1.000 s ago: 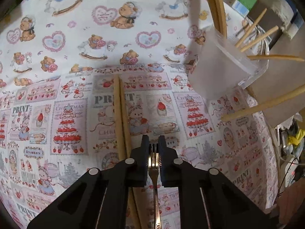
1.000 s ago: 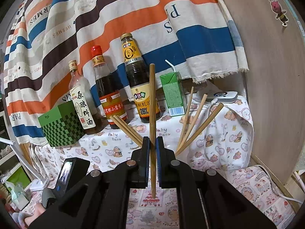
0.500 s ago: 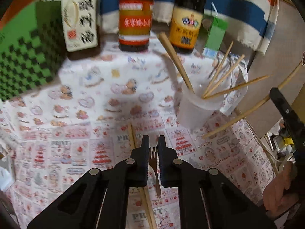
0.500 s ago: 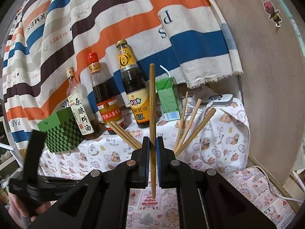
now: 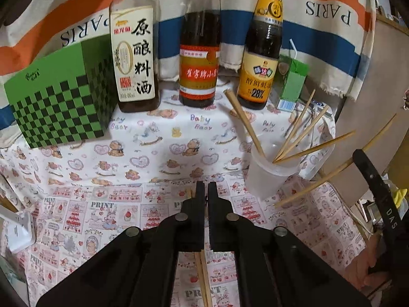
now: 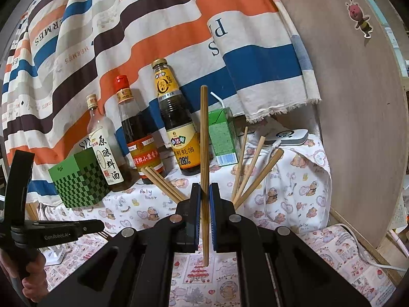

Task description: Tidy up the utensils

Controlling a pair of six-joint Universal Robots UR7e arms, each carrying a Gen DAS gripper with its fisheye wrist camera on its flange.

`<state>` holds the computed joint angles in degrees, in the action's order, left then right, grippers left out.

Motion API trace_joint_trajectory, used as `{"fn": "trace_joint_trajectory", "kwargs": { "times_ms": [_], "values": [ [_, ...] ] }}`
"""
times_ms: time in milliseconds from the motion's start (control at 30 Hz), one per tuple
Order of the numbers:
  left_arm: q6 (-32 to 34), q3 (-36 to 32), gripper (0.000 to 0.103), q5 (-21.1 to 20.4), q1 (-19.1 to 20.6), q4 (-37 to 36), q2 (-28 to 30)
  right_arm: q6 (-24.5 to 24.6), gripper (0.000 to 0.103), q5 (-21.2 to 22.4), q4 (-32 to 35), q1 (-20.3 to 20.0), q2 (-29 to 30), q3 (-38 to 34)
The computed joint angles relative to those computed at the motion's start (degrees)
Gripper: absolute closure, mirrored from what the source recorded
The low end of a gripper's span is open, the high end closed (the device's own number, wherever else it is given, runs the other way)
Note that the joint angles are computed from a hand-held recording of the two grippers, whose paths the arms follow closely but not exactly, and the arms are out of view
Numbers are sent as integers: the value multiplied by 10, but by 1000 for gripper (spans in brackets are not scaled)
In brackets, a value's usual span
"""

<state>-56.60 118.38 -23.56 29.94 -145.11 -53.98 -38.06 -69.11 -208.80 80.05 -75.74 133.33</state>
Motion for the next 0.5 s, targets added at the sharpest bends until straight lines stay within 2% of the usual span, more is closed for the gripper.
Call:
{"fn": "trace_joint_trajectory", "kwargs": {
  "times_ms": [367,500],
  "values": [
    [14,-14,102,20,-18,-5,0,16,96,38,-2,-14,-17,4],
    [67,-32,102,33,-26,-45,11,14,96,50,-16,-12,-27,10]
  ]
}}
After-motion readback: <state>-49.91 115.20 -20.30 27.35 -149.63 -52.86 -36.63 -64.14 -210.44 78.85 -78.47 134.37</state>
